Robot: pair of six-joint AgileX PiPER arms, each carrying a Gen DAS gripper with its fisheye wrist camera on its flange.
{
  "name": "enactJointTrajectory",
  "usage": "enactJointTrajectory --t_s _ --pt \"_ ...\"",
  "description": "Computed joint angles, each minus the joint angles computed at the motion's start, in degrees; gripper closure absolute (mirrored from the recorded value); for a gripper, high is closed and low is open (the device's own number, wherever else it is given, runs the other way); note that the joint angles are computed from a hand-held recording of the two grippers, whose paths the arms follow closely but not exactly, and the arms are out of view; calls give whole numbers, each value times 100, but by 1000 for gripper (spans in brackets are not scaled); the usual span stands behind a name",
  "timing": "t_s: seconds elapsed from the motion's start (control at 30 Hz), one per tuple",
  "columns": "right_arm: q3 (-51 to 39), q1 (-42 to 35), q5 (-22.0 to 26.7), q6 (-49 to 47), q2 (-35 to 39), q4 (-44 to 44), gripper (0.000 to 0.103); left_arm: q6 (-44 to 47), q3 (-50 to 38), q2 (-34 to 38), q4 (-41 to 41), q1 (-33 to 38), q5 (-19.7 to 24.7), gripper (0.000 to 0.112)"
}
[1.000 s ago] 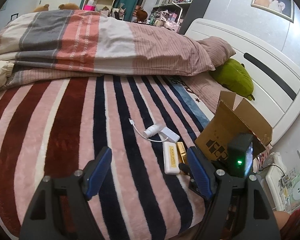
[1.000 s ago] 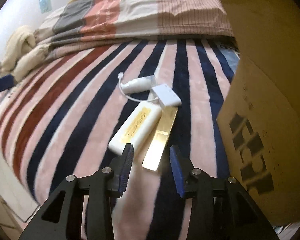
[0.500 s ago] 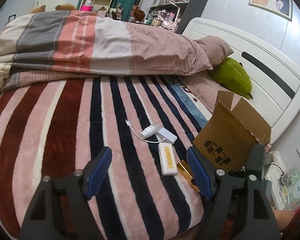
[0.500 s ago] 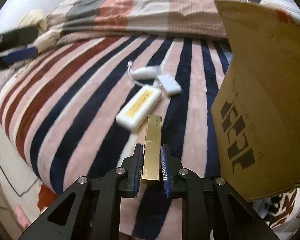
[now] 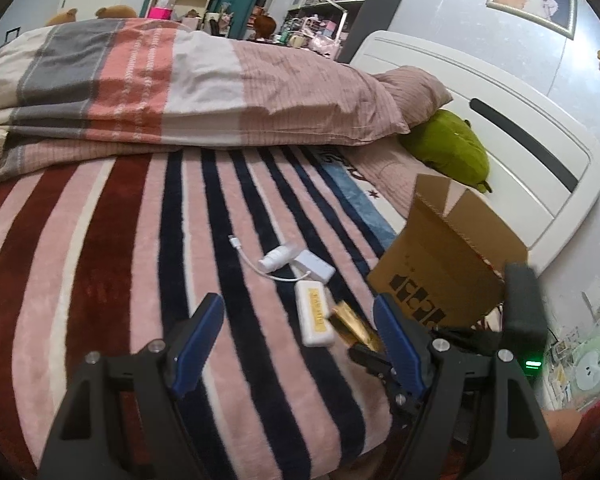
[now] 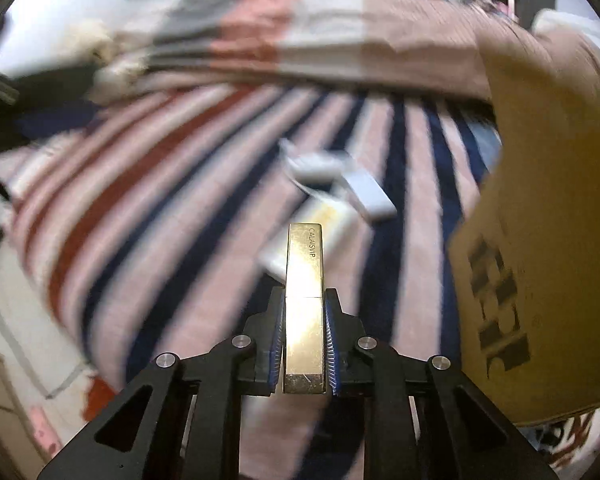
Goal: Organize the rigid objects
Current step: 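Grasp the gold card with the right gripper and lift it, then lower the gold card into the cardboard box and open the right gripper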
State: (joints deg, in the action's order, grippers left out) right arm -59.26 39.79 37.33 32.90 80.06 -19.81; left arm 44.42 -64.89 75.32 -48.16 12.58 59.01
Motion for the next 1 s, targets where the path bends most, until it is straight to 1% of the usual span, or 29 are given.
enactJointTrajectory --t_s 0.07,0.17,0.2,0.23,0.3,0.33,0.4,0.43,0.47,0.6,0.67,0.73,0.87,1.0 --pt "-280 179 -53 -308 -104 121 90 100 -47 -20 -187 58 183 38" --pt "-684 126 -240 -1324 -230 977 90 141 -211 10 -468 146 442 38" --pt "-841 144 -243 -1571 -253 1107 90 99 -309 20 -497 106 490 39" --pt "-937 202 -239 -1610 -253 1067 90 71 -411 35 -515 46 518 41" --pt "-1107 139 -254 -2024 -323 1304 90 -78 -670 77 -522 -160 521 58" --pt "-1141 48 -277 -2227 -348 1483 90 -203 -800 103 -477 -289 480 61" --pt "-1167 -170 -314 -2470 -473 1731 90 -464 -1051 149 -344 -622 283 71" --pt "-1165 -314 -305 -2615 -560 1884 90 -638 -1209 199 -224 -843 175 74" --pt "-1122 -522 -317 -2861 -665 2149 90 -755 -1338 260 -139 -995 127 77" --pt "-1015 -1339 -175 -3743 -994 3064 90 -1367 -1985 640 417 -1967 -149 77" --pt "-941 -1858 -21 -4221 -1176 3484 90 -1709 -2395 940 725 -2496 -257 77" --pt "-857 -2547 195 -4933 -1330 4127 90 -1963 -2763 1220 928 -2871 -281 77" --pt "-895 -3886 821 -6123 -1341 5215 90 -2542 -3742 1991 1419 -3596 -140 77" --pt "-1068 -4952 1507 -6768 -1115 5698 90 -2956 -4658 2730 1793 -4054 159 77"
